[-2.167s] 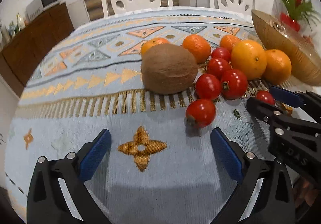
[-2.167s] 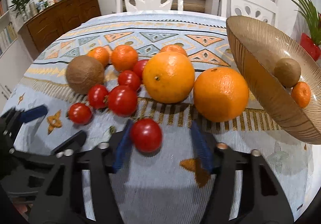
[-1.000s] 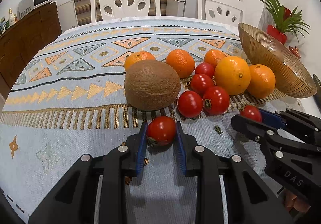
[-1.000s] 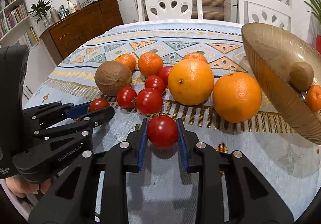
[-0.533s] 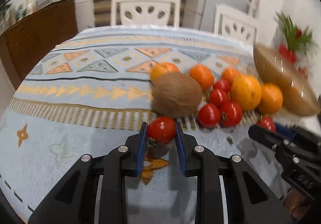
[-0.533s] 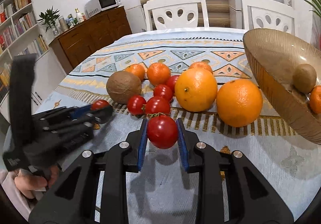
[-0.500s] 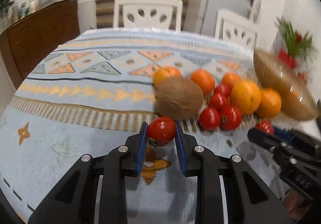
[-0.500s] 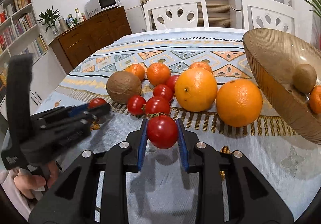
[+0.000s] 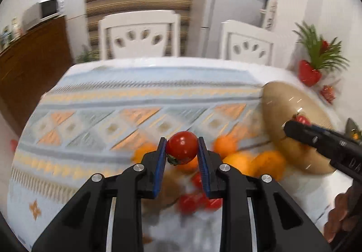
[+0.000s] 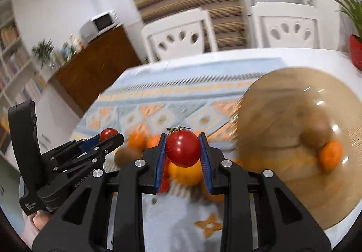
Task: Organize fruits
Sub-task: 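Carry both cherry tomatoes into the amber bowl and open both grippers, then withdraw both grippers from the bowl back over the fruit row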
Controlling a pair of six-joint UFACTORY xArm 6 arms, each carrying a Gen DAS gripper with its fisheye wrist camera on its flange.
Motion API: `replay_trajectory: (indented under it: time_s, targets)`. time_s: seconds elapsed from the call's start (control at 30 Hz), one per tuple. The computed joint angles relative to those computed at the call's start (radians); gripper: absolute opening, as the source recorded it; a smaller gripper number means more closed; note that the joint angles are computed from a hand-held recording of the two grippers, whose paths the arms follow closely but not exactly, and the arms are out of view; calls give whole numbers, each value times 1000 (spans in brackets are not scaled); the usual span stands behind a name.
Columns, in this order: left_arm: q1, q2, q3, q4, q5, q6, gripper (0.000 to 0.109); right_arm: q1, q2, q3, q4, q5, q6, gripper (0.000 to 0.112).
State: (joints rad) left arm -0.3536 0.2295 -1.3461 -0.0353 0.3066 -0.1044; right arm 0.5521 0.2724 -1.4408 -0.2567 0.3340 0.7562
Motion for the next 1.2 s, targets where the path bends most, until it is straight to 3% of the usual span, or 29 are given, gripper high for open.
replay_trajectory:
  time_s: [0.17, 0.37, 0.47, 0.57, 0.67, 0.83, 0.87, 0.93, 0.97, 1.0, 1.07, 1.2]
  targets:
    - [-77, 184, -331, -124, 147, 116, 25, -78, -71, 55, 54, 54, -12, 29]
    - [-153, 378, -643, -127, 339, 143, 26, -132, -132, 135, 76, 117, -10, 29]
    - [-177, 426, -708, -108, 377, 145, 26, -149, -165, 172, 15, 159, 44, 29]
    - [-189, 454, -745, -125, 408, 162, 26, -160, -194, 208, 44, 164, 24, 29]
    - [-193, 438, -722, -166, 384, 183, 26, -156, -217, 225, -13, 197, 54, 29]
    - [-205, 432, -732, -144, 404, 205, 26, -162, -253, 262, -12, 171, 59, 29]
    - [-205, 434, -740, -142, 424, 225, 30, -162, -255, 260, -13, 177, 62, 31]
    - [-210, 454, -778, -43, 468, 187, 59, -160, -251, 243, -9, 210, 51, 73]
    - [-211, 455, -778, 44, 466, 130, 98, -157, -249, 220, -51, 274, 88, 82]
    - [-209, 441, -746, 133, 427, 71, 97, -155, -256, 212, -97, 327, 127, 100]
    - [-197, 410, -684, 227, 382, 24, 98, -163, -281, 240, -122, 315, 158, 100]
    - [-180, 372, -630, 122, 391, 123, 98, -184, -322, 310, -14, 210, 154, 100]
